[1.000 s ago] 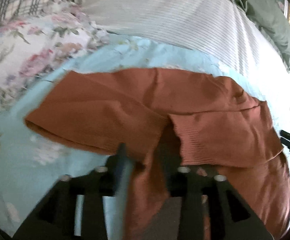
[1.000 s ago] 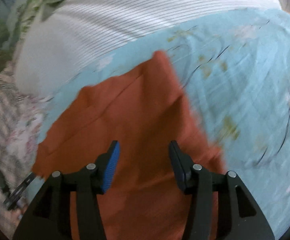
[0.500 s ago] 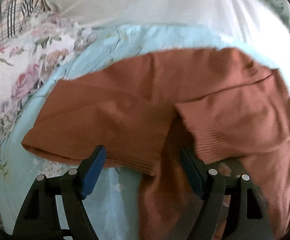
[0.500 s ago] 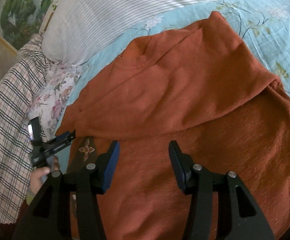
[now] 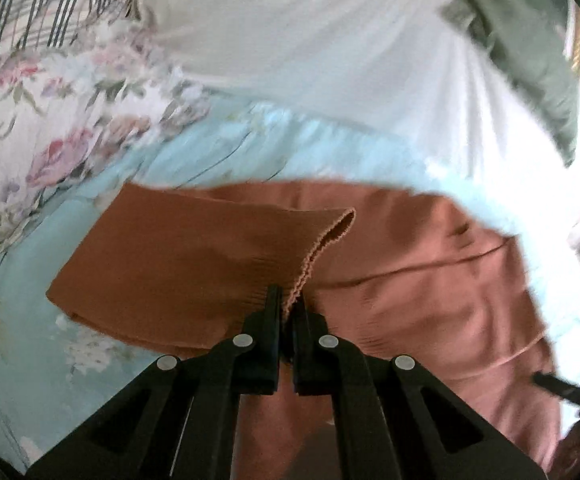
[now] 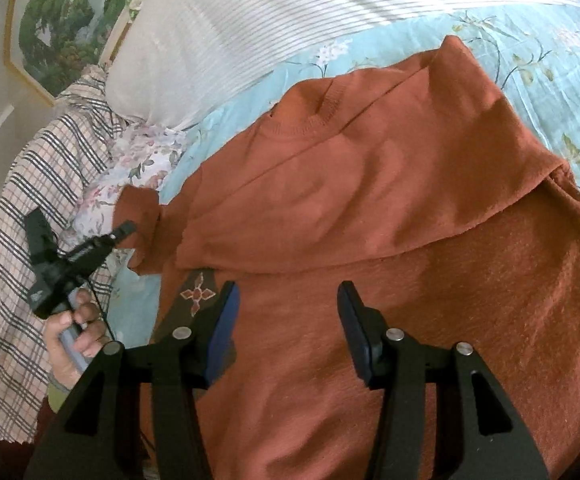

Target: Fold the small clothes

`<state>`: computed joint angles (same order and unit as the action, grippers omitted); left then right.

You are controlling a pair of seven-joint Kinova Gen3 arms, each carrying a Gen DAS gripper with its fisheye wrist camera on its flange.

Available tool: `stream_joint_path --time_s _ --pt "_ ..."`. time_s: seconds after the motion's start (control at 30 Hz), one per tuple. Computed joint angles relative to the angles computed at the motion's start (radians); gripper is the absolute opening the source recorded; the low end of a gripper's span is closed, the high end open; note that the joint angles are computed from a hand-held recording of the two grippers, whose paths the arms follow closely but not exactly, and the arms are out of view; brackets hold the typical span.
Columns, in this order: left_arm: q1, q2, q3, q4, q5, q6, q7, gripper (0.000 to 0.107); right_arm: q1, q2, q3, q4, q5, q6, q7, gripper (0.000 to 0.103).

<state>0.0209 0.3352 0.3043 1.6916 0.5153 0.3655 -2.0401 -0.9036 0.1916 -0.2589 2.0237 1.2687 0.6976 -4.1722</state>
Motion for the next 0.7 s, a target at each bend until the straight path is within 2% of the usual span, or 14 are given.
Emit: stream_joint_path --time_s 0.07,0.13,0.23,0.37,0.53,0.7 --pt "-0.043 -0.019 0.074 0.009 0.065 0.001 -0.061 0.002 -0.009 -0.008 -0.004 0.009 0.003 0.018 -0.02 0.052" --pt "-0.049 -0.03 0.111 0.015 0.123 0.006 -0.119 0.002 -0.017 -0.019 -0.012 0.02 0.004 0.042 -0.038 0.052" --pt "-0.004 -0.02 0.123 -0.002 0.166 0.023 -0.168 0.002 -0.025 -0.037 -0.028 0.038 -0.003 0.08 -0.058 0.052" --pt "0.123 0.019 0.1 -0.04 0.131 0.035 -0.151 0.002 -0.036 -0.065 -0.054 0.059 -0.03 0.147 -0.073 0.052" --pt "0.258 0.098 0.084 -0.095 0.053 0.028 -0.073 0.002 -0.042 -0.093 -0.083 0.081 -0.071 0.215 -0.085 0.052" --pt "0.369 0.192 0.037 -0.179 -0.063 0.046 0.035 0.002 -0.033 -0.11 -0.097 0.108 -0.089 0.23 -0.12 0.052"
